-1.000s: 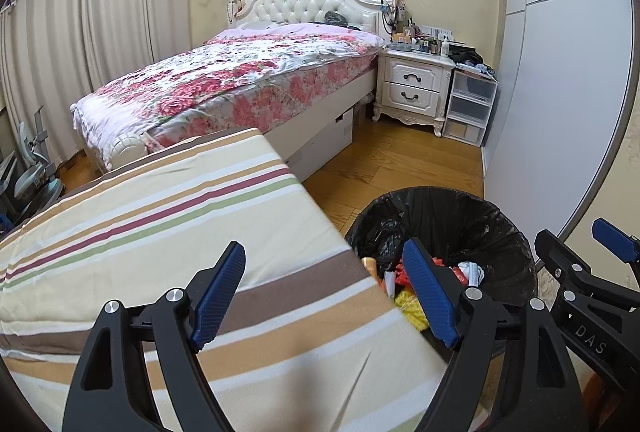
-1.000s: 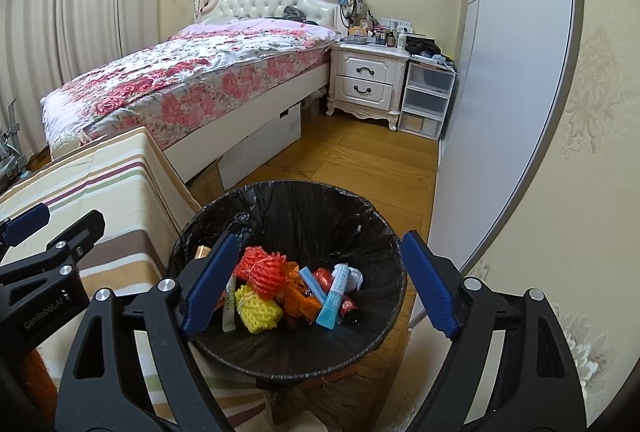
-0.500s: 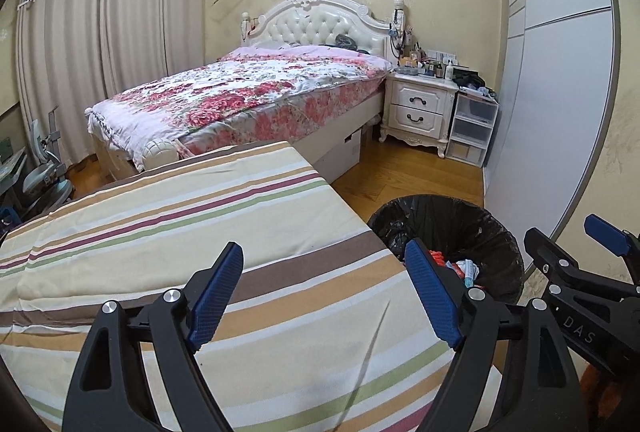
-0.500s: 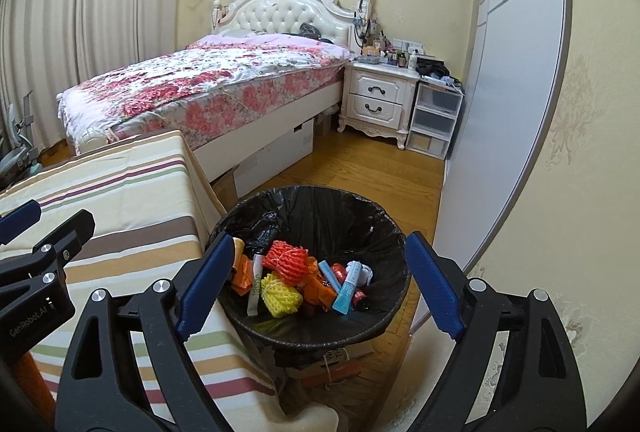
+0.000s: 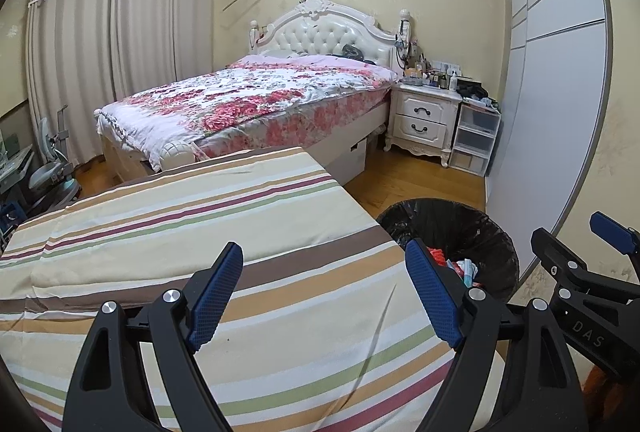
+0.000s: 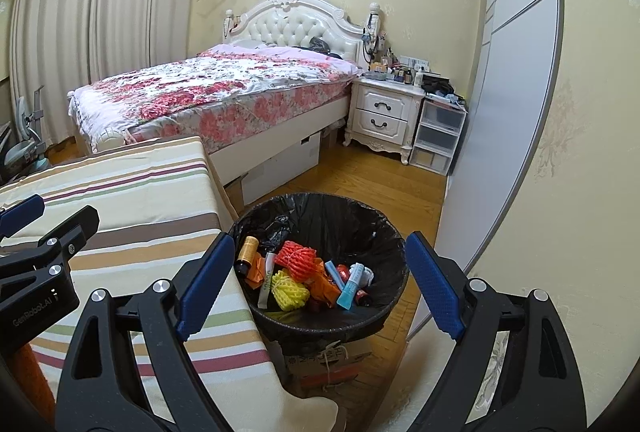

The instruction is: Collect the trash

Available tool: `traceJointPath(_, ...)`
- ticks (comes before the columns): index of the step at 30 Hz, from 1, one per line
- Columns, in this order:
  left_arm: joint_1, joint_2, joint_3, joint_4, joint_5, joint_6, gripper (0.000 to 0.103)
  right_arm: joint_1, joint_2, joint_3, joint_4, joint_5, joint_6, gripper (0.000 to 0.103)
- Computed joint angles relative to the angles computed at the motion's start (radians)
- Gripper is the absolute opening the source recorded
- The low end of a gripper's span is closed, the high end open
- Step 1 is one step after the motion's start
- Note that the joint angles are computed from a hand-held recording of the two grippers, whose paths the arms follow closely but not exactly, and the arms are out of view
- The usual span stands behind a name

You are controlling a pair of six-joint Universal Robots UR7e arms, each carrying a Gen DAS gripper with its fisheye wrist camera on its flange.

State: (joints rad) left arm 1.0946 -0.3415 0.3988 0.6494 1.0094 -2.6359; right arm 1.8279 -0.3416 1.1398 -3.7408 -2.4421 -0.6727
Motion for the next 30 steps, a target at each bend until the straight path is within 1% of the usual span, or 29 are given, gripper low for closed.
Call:
traceJointPath(4,0.000,-0.029,0.053,-0.033,0.004,0.007,0.081,0.003,-0.008,0.019,-0.010,-0.002,0.001,0.085)
traceJointPath(8,0.001,-0.045,0.078,-0.046,0.006,0.011,0.081,0.006,-0.011,0.029,-0.022,-0.002,-0.001,0.085)
traceJointPath(15,0.001,-0.053,0.094,-0.057,0.009,0.016,0.081,0.011,-0.012,0.036,-0.040,0.004,-0.009,0.085)
traceJointPath(30,0.002,-0.061,0.101,-0.052,0.008,0.016,0.081,0.010,-0.014,0.037,-0.037,0.001,-0.008,0.085)
